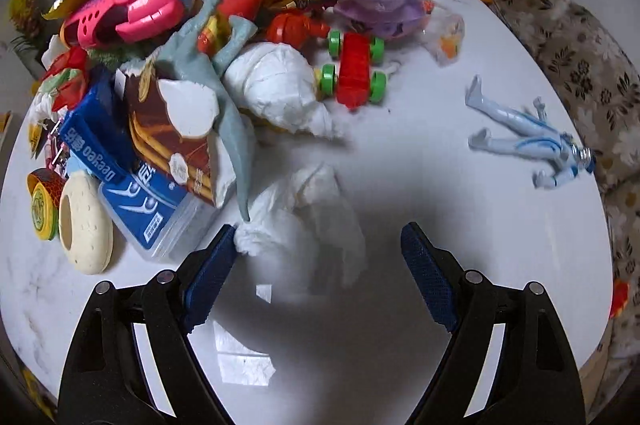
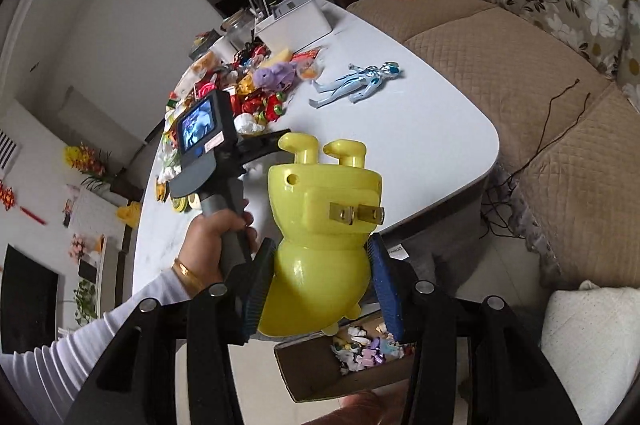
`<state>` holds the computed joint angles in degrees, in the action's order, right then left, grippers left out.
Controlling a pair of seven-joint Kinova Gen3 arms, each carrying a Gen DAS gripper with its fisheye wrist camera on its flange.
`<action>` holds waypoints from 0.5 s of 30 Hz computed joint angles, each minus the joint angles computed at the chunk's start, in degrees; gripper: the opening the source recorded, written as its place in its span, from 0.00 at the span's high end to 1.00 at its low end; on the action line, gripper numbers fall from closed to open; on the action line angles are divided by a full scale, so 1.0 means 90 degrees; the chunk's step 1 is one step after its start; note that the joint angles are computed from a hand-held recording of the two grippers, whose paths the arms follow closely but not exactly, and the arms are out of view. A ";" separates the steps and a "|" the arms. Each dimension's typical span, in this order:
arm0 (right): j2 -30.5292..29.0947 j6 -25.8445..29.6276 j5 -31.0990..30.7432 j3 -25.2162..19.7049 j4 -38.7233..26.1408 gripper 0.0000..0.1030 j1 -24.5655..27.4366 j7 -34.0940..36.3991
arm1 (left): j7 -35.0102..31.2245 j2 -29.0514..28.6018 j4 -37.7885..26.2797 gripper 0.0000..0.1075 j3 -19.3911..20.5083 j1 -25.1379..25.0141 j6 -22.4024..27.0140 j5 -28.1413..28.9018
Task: Collect trash
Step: 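Grasp the yellow plastic toy with the right tool while the left tool grasps a white tissue, then drop the yellow toy and tissue into the box by opening both tools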
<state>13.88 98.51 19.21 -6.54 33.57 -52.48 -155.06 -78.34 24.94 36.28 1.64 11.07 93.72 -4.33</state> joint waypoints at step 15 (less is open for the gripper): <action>0.1165 0.0693 -0.0377 0.0400 -0.1850 0.54 -0.0258 0.1071 | -0.1345 -0.2074 0.1352 0.92 -0.0042 -0.1795 0.0148 0.1889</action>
<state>24.37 104.75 15.82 -2.94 16.92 -54.80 -145.43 -90.45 6.27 48.45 1.26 -5.08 95.04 12.67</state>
